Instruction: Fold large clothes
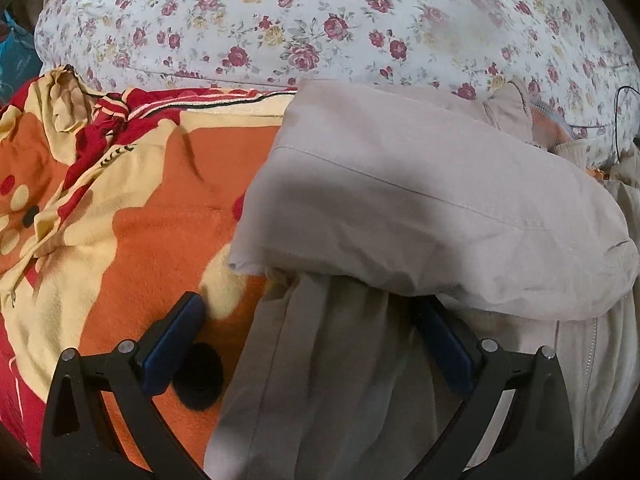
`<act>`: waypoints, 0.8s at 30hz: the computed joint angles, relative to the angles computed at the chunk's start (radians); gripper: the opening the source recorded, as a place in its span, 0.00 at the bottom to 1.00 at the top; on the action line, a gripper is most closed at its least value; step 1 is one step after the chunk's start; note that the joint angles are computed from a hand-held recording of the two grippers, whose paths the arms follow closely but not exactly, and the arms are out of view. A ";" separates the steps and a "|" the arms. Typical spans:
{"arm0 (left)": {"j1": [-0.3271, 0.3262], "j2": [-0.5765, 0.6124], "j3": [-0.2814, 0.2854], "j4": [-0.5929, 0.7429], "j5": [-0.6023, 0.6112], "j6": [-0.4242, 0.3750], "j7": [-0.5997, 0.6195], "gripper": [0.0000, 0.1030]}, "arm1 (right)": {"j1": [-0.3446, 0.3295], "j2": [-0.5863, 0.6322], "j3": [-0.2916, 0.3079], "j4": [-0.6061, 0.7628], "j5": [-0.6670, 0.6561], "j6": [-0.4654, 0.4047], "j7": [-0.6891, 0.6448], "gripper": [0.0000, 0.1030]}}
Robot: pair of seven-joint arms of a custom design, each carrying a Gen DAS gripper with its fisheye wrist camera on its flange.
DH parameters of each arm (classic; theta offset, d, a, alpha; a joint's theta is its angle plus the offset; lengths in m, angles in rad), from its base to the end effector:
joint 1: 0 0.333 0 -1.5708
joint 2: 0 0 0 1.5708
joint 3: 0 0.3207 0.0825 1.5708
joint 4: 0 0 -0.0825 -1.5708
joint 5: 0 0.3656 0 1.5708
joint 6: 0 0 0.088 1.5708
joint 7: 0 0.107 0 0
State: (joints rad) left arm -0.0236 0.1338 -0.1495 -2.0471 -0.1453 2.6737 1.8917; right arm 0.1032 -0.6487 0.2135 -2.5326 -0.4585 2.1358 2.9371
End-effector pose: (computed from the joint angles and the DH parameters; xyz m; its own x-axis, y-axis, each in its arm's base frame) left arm 0.5916 -0.0959 0.4458 -0.3621 -0.9320 -0.0150 -0.8130 0.3236 -0.4840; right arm 0.3457 0.1028 0.5238 -0.7566 -0.6525 -0.0432 -0.5266 0.6472 -0.5512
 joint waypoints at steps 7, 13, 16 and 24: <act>0.002 0.007 0.000 0.010 -0.011 -0.009 0.005 1.00 | -0.089 -0.002 0.006 -0.008 -0.111 -0.022 0.091 0.69; 0.002 0.012 -0.001 0.008 -0.011 0.004 0.002 1.00 | -0.133 0.076 -0.053 0.043 -0.188 0.043 0.072 0.69; 0.002 0.014 -0.001 0.009 -0.010 0.007 0.001 1.00 | -0.152 0.146 -0.058 0.095 -0.235 0.062 0.066 0.69; 0.005 0.024 -0.005 0.014 -0.020 0.015 0.014 1.00 | -0.142 0.452 -0.133 0.311 -0.299 -0.097 -0.038 0.52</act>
State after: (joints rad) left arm -0.0189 0.1579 -0.1543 -2.0336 -0.1649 2.6884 1.9062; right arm -0.0393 -0.1966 0.0810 -2.2215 -0.7574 2.0386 2.8989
